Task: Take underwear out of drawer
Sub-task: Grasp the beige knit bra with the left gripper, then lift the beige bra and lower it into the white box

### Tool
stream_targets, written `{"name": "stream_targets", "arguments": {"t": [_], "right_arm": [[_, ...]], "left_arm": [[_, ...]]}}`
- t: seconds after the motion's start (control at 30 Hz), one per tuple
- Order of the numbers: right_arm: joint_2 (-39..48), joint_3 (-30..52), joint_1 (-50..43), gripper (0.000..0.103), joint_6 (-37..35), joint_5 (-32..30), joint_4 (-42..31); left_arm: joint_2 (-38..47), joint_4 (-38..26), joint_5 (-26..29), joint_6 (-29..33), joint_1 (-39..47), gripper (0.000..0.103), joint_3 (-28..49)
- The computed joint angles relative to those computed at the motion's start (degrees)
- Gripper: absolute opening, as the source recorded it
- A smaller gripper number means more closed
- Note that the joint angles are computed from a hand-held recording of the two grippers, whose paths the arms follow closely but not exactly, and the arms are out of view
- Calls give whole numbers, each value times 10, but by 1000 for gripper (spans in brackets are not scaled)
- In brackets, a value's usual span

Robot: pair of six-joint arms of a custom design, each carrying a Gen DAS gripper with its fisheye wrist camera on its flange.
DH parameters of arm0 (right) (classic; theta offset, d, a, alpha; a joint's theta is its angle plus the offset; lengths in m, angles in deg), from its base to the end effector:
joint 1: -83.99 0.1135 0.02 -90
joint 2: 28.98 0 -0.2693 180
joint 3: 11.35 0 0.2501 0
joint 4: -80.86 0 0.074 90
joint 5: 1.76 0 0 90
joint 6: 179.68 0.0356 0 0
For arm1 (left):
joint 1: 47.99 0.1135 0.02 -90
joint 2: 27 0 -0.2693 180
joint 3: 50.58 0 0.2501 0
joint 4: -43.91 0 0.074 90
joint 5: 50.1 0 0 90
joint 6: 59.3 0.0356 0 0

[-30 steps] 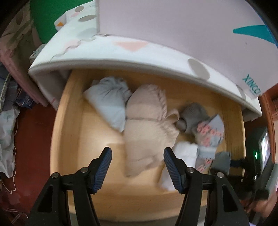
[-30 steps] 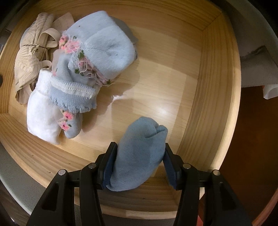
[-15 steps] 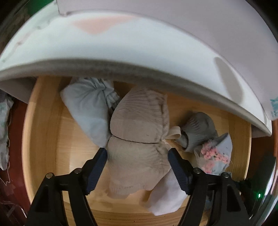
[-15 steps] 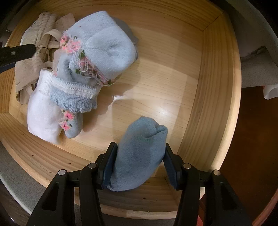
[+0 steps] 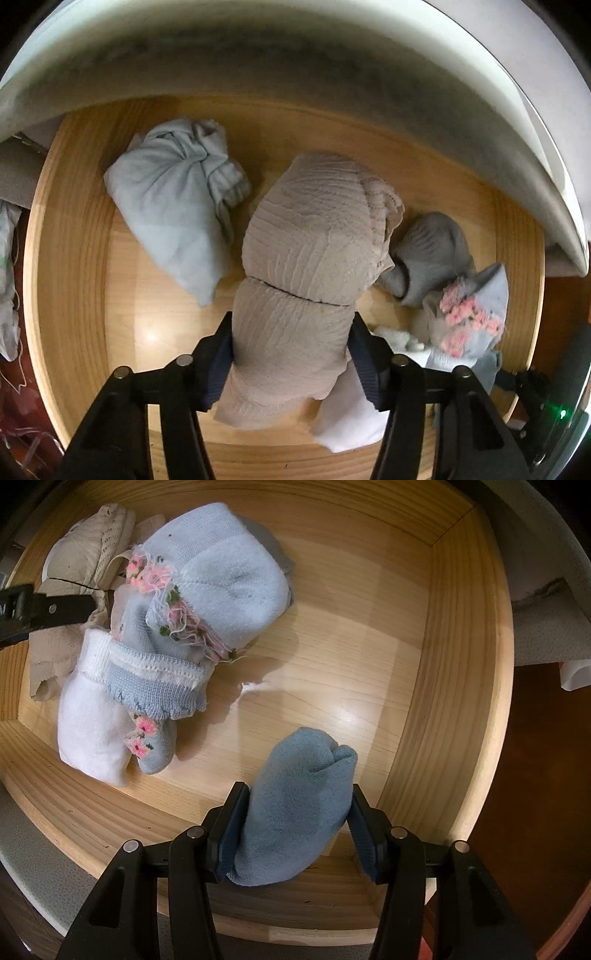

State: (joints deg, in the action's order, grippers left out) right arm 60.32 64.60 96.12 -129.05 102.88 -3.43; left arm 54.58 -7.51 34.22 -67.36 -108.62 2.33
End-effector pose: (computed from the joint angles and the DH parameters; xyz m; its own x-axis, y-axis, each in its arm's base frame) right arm 0.2420 0.0428 0.2176 -0.5993 -0.7566 0.2617 -0.7972 0.5937 -0.1093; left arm 0.1104 -0.1890 0.1521 -0.7826 -0.6183 -0.0724 -0.5988 0.7795 -0.1841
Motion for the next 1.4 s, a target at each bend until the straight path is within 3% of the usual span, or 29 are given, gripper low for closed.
{"name": "stream_targets", "arguments": {"t": [0.4, 0.67, 0.73, 0.77, 0.87, 1.2, 1.4], "right_arm": [[2, -27, 43, 54, 44, 2, 17], [-1, -55, 63, 54, 61, 8, 36], [-4, -66, 69, 54, 65, 11, 43], [-5, -70, 71, 54, 67, 11, 45], [-9, -81, 77, 54, 72, 13, 51], [-13, -110, 90, 53, 80, 18, 73], [-14, -117, 95, 52, 81, 23, 77]], "left_arm": [[-6, -45, 39, -28, -47, 52, 12], [-30, -108, 17, -37, -86, 51, 22], [-35, -122, 5, -56, -110, 51, 26], [-9, -116, 4, -95, -152, 51, 47], [2, -141, -9, -107, -178, 51, 74], [-39, -319, -60, -170, -276, 51, 181], [-37, -455, -119, -204, -327, 51, 299]]}}
